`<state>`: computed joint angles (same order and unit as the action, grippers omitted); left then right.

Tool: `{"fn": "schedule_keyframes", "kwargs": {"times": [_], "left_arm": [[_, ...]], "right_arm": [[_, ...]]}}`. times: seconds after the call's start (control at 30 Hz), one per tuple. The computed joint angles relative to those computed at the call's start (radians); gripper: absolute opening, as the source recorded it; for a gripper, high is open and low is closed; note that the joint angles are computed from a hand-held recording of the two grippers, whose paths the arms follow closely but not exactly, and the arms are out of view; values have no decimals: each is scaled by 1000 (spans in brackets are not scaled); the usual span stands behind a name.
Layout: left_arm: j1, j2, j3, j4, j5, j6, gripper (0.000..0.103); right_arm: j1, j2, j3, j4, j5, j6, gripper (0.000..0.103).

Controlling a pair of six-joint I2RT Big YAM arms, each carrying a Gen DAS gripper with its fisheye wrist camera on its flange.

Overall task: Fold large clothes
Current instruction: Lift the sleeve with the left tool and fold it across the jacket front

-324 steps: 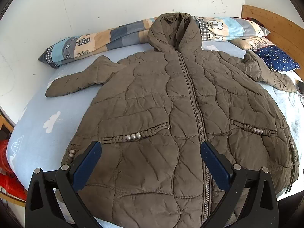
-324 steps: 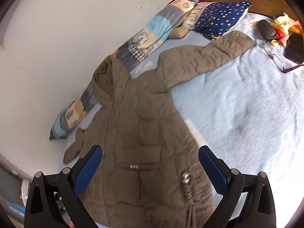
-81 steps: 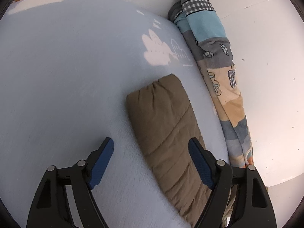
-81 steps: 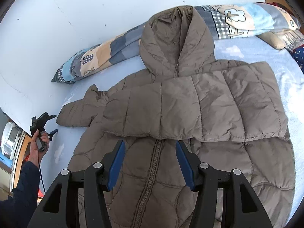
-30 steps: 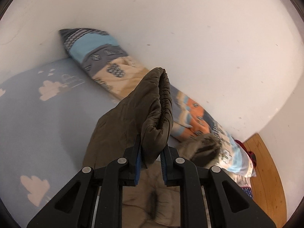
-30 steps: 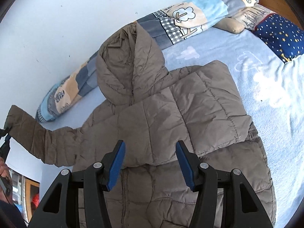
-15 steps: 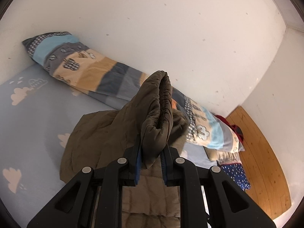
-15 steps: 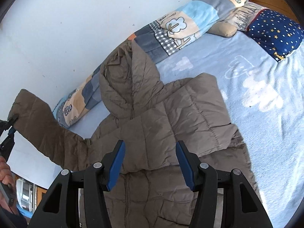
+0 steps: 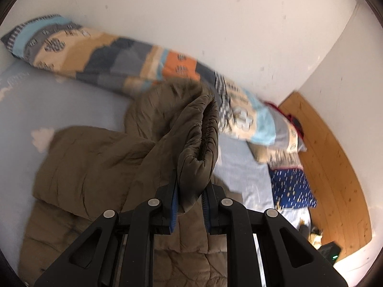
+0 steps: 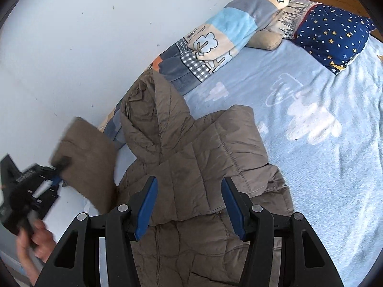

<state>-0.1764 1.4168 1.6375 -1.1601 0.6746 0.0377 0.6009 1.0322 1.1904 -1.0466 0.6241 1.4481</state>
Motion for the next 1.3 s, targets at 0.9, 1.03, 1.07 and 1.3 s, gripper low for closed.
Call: {"fn": "schedule_keyframes", "kwargs": {"times": [0.9,1.03,1.07,1.3], "left_arm": [[-224,-9,-338,113,-216,93,38],[-181,-37,-307,30,-119,190,66],[-172,-42,-297,22,-116,212,67],[-26,-3,-194,86,-211,293,68]], "right_arm": [[-15,-41,-24,6,-3,-3,59],[-31,-34,-29,18,-13,-11,59],[-37,-29,-31,31,-22,-19,59],[-56,83,20,86,-74,-153,40]]}}
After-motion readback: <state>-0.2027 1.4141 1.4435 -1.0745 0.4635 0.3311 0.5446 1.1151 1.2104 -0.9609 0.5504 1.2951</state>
